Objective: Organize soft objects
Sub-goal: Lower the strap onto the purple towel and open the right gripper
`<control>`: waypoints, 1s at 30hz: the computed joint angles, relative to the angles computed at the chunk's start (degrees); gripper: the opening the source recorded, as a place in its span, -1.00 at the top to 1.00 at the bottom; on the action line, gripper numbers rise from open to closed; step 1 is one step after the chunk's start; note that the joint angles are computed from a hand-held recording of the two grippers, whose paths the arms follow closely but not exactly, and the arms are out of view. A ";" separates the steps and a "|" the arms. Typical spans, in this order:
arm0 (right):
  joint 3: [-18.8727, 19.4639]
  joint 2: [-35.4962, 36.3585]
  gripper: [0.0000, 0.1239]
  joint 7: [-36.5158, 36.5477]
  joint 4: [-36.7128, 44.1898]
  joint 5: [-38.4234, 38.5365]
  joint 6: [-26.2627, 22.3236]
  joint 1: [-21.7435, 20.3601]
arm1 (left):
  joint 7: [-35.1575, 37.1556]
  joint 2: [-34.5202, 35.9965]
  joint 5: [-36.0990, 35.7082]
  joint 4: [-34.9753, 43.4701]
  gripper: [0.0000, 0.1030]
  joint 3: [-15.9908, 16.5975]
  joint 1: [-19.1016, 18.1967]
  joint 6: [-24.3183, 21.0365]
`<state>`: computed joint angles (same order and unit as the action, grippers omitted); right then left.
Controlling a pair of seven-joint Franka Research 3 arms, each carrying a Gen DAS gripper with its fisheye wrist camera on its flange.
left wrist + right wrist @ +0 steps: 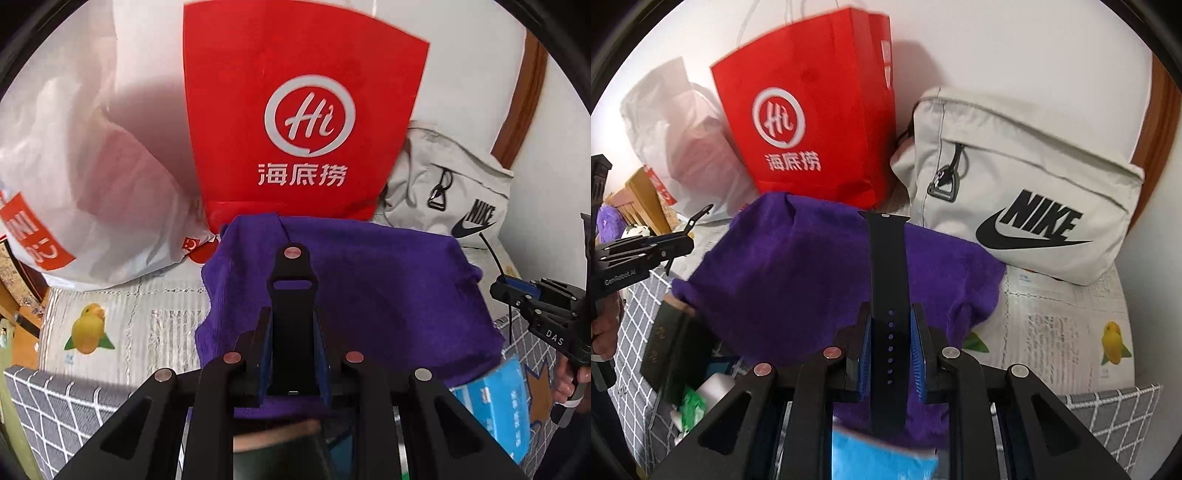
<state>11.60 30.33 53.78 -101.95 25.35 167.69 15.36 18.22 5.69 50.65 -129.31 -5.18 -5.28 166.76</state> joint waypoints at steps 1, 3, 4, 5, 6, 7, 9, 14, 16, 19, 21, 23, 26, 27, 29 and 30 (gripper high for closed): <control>-0.97 0.93 0.69 0.88 1.25 -0.79 -0.70 0.79 | 0.98 0.93 -0.97 0.67 0.61 -0.07 0.22 -0.03; -3.03 3.02 0.69 3.43 4.12 -2.57 -2.46 2.40 | 2.73 2.44 -2.76 1.74 0.61 -0.04 0.39 0.05; -3.87 4.17 0.69 4.76 5.70 -3.42 -3.58 2.99 | 4.21 3.32 -4.14 2.37 0.61 -0.09 0.53 0.17; -4.55 5.03 0.69 5.91 6.93 -4.24 -4.48 3.46 | 5.16 3.87 -4.94 2.74 0.61 0.08 0.49 0.31; -5.27 6.09 0.69 7.24 8.37 -5.07 -5.40 3.95 | 6.61 4.75 -6.21 3.47 0.61 0.07 0.55 0.30; -5.64 6.79 0.69 8.10 9.33 -5.80 -6.24 4.13 | 8.83 5.67 -8.42 4.21 0.61 -0.25 0.82 0.06; -7.07 8.16 0.69 10.31 11.34 -7.92 -7.88 5.15 | 11.75 7.05 -11.53 5.33 0.61 -0.30 0.89 -0.06; -8.47 10.55 0.69 14.35 14.78 -11.42 -10.60 5.93 | 18.04 10.73 -17.19 8.99 0.61 -0.10 0.49 -1.73; -8.55 11.50 0.69 15.12 16.29 -12.49 -11.82 5.90 | 19.33 12.26 -18.38 10.73 0.61 0.37 -0.01 -2.94; -8.31 13.23 0.69 15.53 19.00 -13.53 -14.39 5.59 | 19.92 13.89 -19.60 12.75 0.61 1.10 -0.71 -4.90; -8.66 14.10 0.69 16.41 20.22 -14.22 -15.36 5.83 | 21.04 14.84 -20.94 13.65 0.61 0.94 -0.49 -4.95; -8.35 15.36 0.69 16.67 22.17 -14.36 -16.73 5.53 | 21.95 15.92 -21.76 15.01 0.61 1.00 -0.67 -5.84; -8.59 16.46 0.69 17.52 23.65 -14.99 -17.52 5.91 | 23.63 17.29 -23.18 16.78 0.61 0.79 -0.61 -7.54; -8.67 16.71 0.69 17.75 24.01 -15.19 -17.75 5.98 | 24.41 17.75 -23.82 17.47 0.61 0.56 -0.55 -8.41; -8.65 17.36 0.69 18.15 24.90 -15.39 -18.38 5.99 | 25.31 18.18 -24.73 18.13 0.61 0.44 -0.50 -8.98; -8.55 17.65 0.69 18.13 25.04 -15.38 -18.45 5.85 | 25.37 18.57 -24.84 18.64 0.61 0.63 -0.67 -9.08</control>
<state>3.06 47.98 71.90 -76.90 9.97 149.24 21.21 43.59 24.26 25.81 -110.67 -4.55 -5.95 157.69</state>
